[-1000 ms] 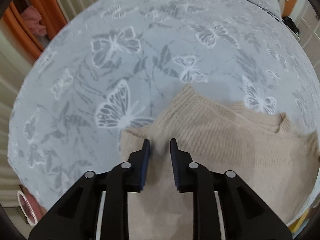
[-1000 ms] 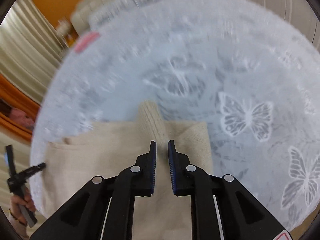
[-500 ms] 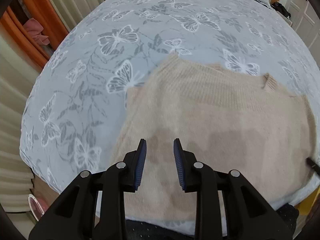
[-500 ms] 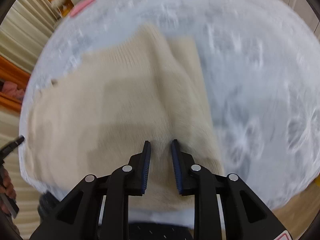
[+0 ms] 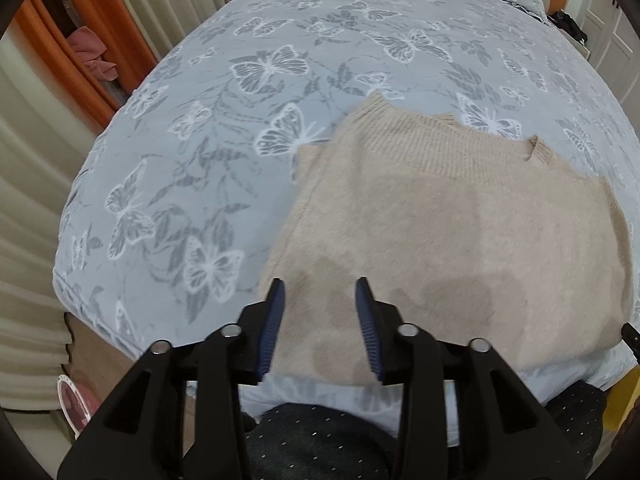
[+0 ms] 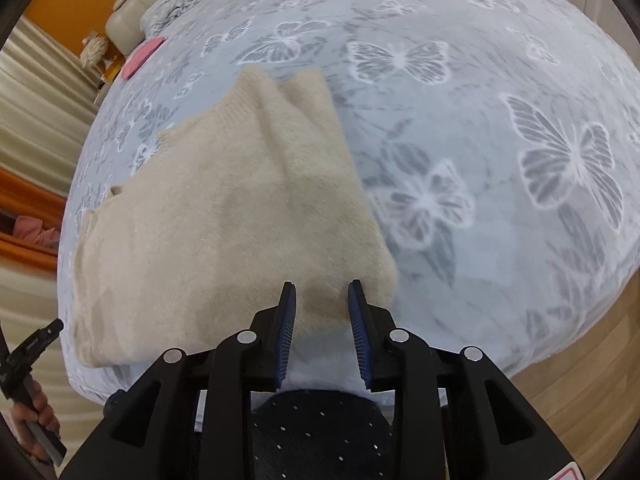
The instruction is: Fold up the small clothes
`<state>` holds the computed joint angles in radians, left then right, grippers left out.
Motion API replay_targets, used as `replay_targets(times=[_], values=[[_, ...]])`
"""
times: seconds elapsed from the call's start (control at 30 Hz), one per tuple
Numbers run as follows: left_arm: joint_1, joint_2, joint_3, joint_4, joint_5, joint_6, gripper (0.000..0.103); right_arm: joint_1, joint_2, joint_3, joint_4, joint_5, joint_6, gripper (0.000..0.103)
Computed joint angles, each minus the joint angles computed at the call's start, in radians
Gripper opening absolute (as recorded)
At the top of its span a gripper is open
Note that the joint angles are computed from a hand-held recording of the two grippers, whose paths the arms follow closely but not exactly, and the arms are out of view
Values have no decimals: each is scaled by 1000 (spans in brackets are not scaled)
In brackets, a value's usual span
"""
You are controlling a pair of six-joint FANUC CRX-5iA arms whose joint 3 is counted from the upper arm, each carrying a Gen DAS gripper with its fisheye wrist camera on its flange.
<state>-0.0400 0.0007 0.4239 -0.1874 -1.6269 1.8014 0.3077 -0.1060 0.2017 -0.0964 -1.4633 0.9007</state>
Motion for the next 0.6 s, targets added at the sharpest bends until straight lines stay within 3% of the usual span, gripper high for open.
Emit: replay_targets(times=[0.37,0.47,0.57,0.6], values=[[-22,-39,-7,-53,-16,5,37,3,-48,-39,25,0,-7,34],[-34,-46,-5,-66,-15,8,37,4,-54,-41,26,0,-6,39],[-37,-49,-6,-73,-17,14,54,8,-53,-40,30,0,2,44],[-35,-52,-10,-76,-17,18,65,8,-51,-39,30,0,2,47]])
